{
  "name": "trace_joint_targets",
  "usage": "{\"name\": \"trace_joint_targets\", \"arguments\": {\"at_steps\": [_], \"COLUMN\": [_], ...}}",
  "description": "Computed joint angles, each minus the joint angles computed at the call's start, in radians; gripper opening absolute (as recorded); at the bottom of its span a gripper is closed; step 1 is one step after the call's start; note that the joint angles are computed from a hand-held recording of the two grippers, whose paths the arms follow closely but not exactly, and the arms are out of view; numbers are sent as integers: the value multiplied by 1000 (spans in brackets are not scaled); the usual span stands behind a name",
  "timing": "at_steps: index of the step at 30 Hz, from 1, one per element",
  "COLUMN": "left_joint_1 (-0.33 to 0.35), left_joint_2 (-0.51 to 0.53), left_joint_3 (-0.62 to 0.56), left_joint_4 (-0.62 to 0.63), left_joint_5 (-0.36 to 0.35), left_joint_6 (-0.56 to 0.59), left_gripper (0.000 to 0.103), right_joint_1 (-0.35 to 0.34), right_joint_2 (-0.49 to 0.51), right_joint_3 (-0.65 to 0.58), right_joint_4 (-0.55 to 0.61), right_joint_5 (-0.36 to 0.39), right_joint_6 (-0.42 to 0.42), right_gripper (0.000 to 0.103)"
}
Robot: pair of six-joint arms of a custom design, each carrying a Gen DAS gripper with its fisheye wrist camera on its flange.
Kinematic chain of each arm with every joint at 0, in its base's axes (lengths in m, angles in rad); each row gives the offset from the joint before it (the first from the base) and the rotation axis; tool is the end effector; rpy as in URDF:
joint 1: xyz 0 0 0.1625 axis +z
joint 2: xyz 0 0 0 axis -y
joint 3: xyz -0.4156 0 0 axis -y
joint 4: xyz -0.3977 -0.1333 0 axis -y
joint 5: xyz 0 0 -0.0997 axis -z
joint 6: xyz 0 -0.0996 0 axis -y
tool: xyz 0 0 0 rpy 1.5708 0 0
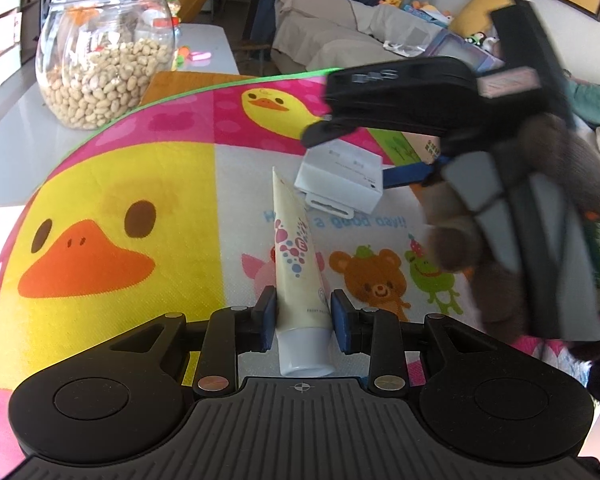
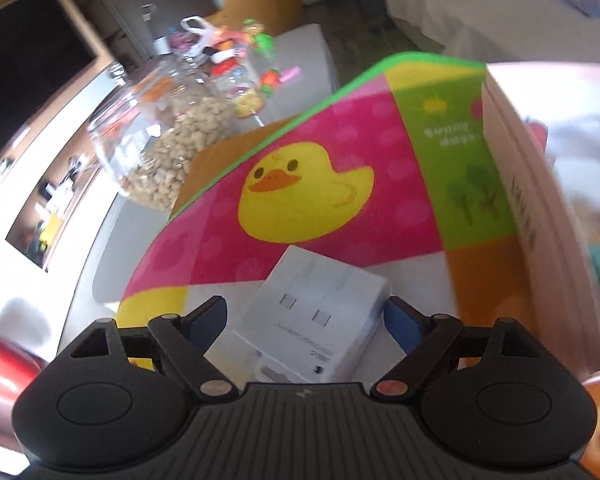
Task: Organize rigid objects
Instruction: 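Grasp the white charger box with the right tool, then lift the charger box with the right tool while the left tool carries the cream tube toward the pink box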
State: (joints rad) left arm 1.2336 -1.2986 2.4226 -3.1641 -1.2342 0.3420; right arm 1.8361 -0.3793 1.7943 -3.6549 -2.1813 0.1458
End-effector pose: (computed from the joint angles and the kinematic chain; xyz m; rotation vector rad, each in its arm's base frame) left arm 0.0195 -0.4466 0.1654 0.8061 2.6151 -0.6525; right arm 0.2247 -0.5364 -0.0787 -0.1240 -2.5115 1.0114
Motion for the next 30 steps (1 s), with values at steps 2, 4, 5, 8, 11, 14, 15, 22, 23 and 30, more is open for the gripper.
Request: {"name": "trace_joint_targets", "arguments": {"at_steps": [2, 4, 5, 8, 11, 14, 15, 22, 23, 30], "left_joint_1": [8, 20, 26, 37, 49, 61, 62, 35, 23, -40], "left_joint_2": [-3, -6, -7, -11, -16, -29, -32, -40, -37, 22], "left_joint_3": [0, 0, 0, 3, 5, 7, 8, 23, 26, 15], "left_joint_4": [-2, -5, -7, -15, -18, -6, -3, -2, -3, 10], "left_joint_5": [-14, -34, -44, -64, -82, -96, -96, -61, -47, -6], "left_joint_6": [-1, -2, -4, -6, -4, 5, 5, 1, 2, 2], "left_gripper": [34, 34, 34, 34, 34, 32, 32, 30, 28, 28], "right_joint_1": [21, 34, 39, 60, 71, 60, 57, 24, 22, 0], "right_joint_2": [36, 63, 74, 118, 126, 60, 35, -121, -130, -114], "right_joint_3": [-65, -122, -146, -211, -197, -78, -34, 309, 351, 534], "right_joint_4": [39, 81, 106, 151, 131, 103, 97, -55, -92, -377], "right_joint_5": [-72, -124, -147, -227, -232, -153, -134, 16, 23, 26], "right_joint_6": [1, -20, -27, -120, -282, -323, -326, -380, -403, -504], "right_gripper": [88, 88, 88, 88, 79, 76, 73, 69, 69, 74]}}
